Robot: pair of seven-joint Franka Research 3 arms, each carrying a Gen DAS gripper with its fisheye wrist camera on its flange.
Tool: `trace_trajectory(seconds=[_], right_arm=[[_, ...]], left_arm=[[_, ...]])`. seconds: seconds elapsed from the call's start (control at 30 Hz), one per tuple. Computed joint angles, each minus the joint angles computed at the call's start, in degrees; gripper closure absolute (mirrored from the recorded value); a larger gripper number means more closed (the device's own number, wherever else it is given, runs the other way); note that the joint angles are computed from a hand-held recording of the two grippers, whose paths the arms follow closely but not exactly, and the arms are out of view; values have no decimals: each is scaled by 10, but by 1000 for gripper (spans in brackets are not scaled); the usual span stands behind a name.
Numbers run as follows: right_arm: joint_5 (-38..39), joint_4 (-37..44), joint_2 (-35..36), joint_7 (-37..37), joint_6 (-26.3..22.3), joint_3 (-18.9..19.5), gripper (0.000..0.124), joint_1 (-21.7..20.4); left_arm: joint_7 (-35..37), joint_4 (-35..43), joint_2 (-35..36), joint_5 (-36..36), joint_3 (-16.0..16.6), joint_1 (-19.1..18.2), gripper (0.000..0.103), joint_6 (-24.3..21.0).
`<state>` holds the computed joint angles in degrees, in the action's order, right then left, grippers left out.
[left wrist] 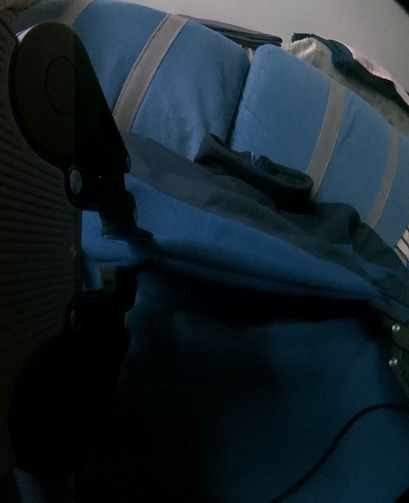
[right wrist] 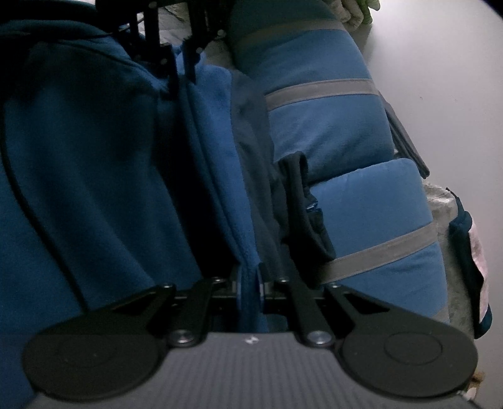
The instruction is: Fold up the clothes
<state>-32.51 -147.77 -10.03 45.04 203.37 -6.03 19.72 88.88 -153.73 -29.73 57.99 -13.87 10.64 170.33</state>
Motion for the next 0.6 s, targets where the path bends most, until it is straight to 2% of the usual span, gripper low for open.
trace_trajectory(seconds=[0.07, 0.1, 0.2, 0.27, 0.4, 0.6], right_arm=[[2, -1, -1, -2, -2, 2, 97, -1], [5, -1, -1, -3, -3, 3, 97, -2], [7, -2, -1, -7, -5, 2, 97, -1], [9, -2, -1, -10, -5, 2, 97, 0], [11, -2, -1, -13, -7, 1, 97, 2], [12, -3, -1, -15, -4, 0, 97, 3]], left_arm=[[19, -3, -2, -13, 10, -15, 60, -4], [30, -4, -4, -23, 17, -24, 55, -4], [56, -8, -9, -55, 31, -41, 53, 3], [52, -6, -10, -53, 14, -24, 53, 5], [-5, 10, -3, 10, -47, 35, 53, -15], [-92, 28, 12, 102, -52, 43, 57, -38]])
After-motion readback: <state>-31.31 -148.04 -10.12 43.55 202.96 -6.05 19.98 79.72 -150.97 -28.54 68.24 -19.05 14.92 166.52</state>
